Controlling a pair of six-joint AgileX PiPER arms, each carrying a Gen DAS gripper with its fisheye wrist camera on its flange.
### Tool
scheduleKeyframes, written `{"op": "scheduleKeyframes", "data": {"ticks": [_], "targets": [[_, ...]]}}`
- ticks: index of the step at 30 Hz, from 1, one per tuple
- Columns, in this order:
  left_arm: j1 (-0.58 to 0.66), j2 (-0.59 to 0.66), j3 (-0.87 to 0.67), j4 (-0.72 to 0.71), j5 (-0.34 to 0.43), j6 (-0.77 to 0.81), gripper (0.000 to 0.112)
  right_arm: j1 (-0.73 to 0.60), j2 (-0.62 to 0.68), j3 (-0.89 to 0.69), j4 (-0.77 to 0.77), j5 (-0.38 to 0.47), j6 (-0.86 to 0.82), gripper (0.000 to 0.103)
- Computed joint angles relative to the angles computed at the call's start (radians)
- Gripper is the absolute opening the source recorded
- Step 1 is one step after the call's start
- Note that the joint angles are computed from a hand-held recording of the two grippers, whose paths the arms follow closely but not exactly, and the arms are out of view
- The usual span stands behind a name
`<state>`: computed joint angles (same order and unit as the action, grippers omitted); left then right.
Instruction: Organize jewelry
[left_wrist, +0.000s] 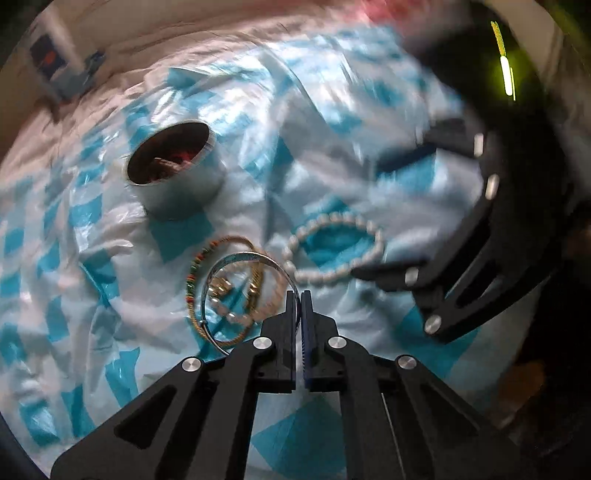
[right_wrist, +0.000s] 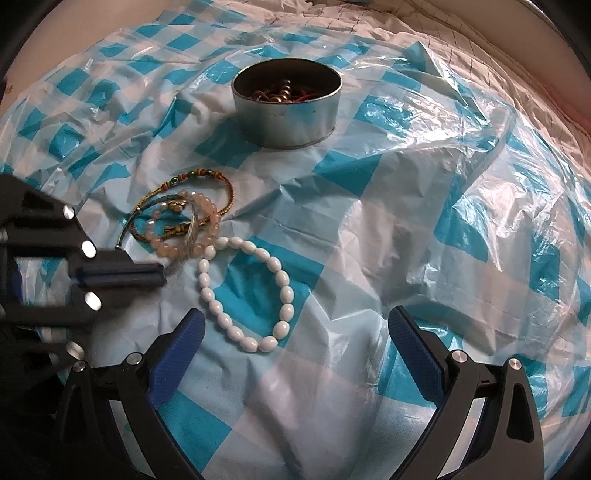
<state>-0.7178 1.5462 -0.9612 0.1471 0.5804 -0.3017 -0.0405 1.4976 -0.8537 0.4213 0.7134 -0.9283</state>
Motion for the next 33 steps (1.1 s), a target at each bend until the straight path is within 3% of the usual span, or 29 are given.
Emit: {"op": "scheduleKeyframes", "data": {"ticks": [10,11,14,16,17,19,20,24,27,31,33], "targets": [[0.279,-0.161,0.106,-0.566,-0.144,0.377,0.002,-0.024,-0.008,-0.006,0.108,0.000,-0.052,0.094],[0.298,-0.169,0.112,-0.626,-0.153,0.417,0.002,-0.025,-0.006,-0.007,0.118,-0.002,-0.054,0.088],[0.355,-0.172,0.120,-0.808,-0.157,0.558,0.003,0.040,0.014,0.000,0.002,-0.064,0.058,0.048],[0.381,-0.172,0.126,-0.882,-0.157,0.615,0.003,0.095,0.013,0.033,-0.069,-0.131,0.100,0.034],[0.389,-0.173,0.130,-0.919,-0.155,0.646,0.003,0.089,0.013,0.026,-0.044,-0.111,0.083,0.022],[0.392,-0.177,0.131,-0.931,-0.156,0.655,0.003,0.012,0.036,-0.015,0.084,-0.016,-0.003,0.013],[0.392,-0.182,0.130,-0.931,-0.152,0.656,0.003,-0.050,0.065,-0.051,0.178,0.075,-0.061,0.011],[0.392,-0.177,0.126,-0.937,-0.158,0.654,0.003,-0.170,0.121,-0.111,0.348,0.282,-0.155,0.011],[0.386,-0.168,0.118,-0.910,-0.162,0.628,0.003,-0.217,0.150,-0.133,0.420,0.379,-0.177,0.011],[0.384,-0.167,0.116,-0.893,-0.164,0.614,0.004,-0.255,0.173,-0.158,0.484,0.468,-0.185,0.011],[0.374,-0.157,0.108,-0.846,-0.168,0.571,0.004,-0.251,0.150,-0.158,0.467,0.447,-0.174,0.014]]}}
